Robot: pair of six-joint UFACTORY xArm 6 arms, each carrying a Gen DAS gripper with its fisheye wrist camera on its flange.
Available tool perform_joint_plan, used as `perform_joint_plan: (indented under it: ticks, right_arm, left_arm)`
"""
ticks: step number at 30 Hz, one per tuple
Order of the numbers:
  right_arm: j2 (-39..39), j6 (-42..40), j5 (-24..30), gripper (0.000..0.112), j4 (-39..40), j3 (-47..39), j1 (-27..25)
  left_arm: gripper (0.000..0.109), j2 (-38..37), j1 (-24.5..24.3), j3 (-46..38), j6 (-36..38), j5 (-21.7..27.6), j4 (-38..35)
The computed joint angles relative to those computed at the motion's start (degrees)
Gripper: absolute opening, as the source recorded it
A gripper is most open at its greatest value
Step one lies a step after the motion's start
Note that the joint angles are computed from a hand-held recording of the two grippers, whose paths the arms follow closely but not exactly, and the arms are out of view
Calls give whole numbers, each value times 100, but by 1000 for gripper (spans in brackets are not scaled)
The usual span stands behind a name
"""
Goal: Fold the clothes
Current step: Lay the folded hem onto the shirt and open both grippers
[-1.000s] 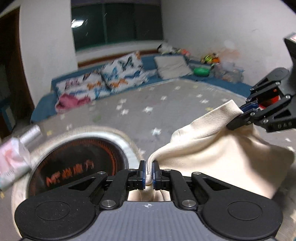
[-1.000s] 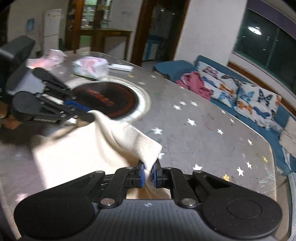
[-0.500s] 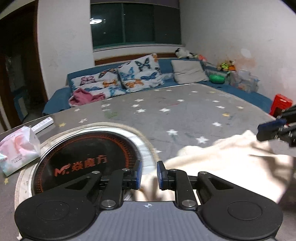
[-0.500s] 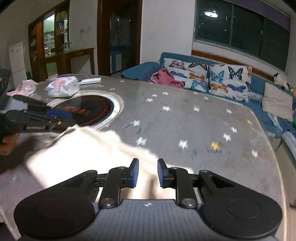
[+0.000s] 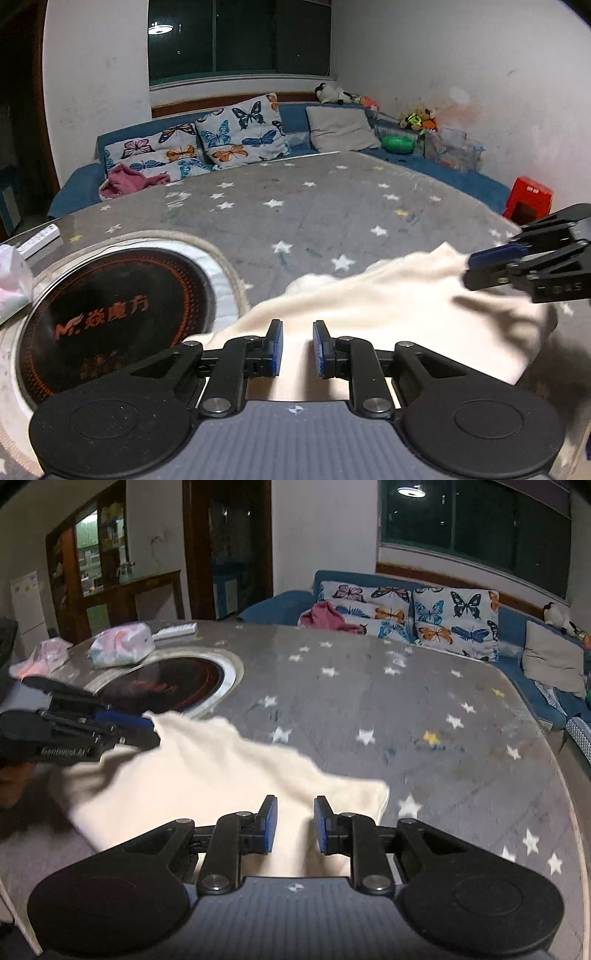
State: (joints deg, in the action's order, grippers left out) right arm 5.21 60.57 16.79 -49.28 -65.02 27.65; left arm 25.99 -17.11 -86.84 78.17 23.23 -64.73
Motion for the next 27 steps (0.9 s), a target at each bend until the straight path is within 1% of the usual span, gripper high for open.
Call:
perform_joint_plan:
  ticks: [2, 4, 7, 9, 12, 15, 17, 19, 20, 21, 25, 27]
  right_arm:
    - [182, -8, -103, 20, 92, -177, -46]
    - [406, -117, -184, 19, 283, -389, -88]
    - [707, -455, 43, 17, 661, -694, -75]
    - [839, -589, 190, 15, 866, -824, -70]
    - [827, -395, 121, 15, 751, -815, -94]
    - [814, -211, -34, 15, 574, -851, -99]
    - [928, -366, -154, 15, 749, -952, -89]
    - [1119, -603, -131, 16, 966, -1126, -54]
    - [1235, -862, -101, 16, 1213, -1237, -44]
    - [1307, -964, -79, 15, 1293, -1329, -46]
    - [1264, -790, 36, 15, 993, -1386, -21]
    - [1066, -615, -28, 15, 833, -1204, -12]
  left_arm:
    - [20, 93, -68, -117, -52, -15, 26]
    - [20, 223, -114, -260, -278, -37, 179]
    - [20, 466, -138, -487, -773, -114, 541]
    - [20, 536, -100, -556, -831, -94, 500]
    - [20, 443, -26, -501, -774, -1, 340]
    - [20, 401, 14, -480, -667, -46, 171]
    - [20, 512, 17, -582, -1005, -138, 448]
    - [20, 620, 47, -666, -1287, -161, 678]
    - [20, 630, 61, -679, -1275, -152, 647]
    - [20, 635, 73, -685, -1246, -147, 601]
    - [20, 472, 90, -519, -1171, -246, 521]
    - [20, 286, 109, -322, -933, -259, 250]
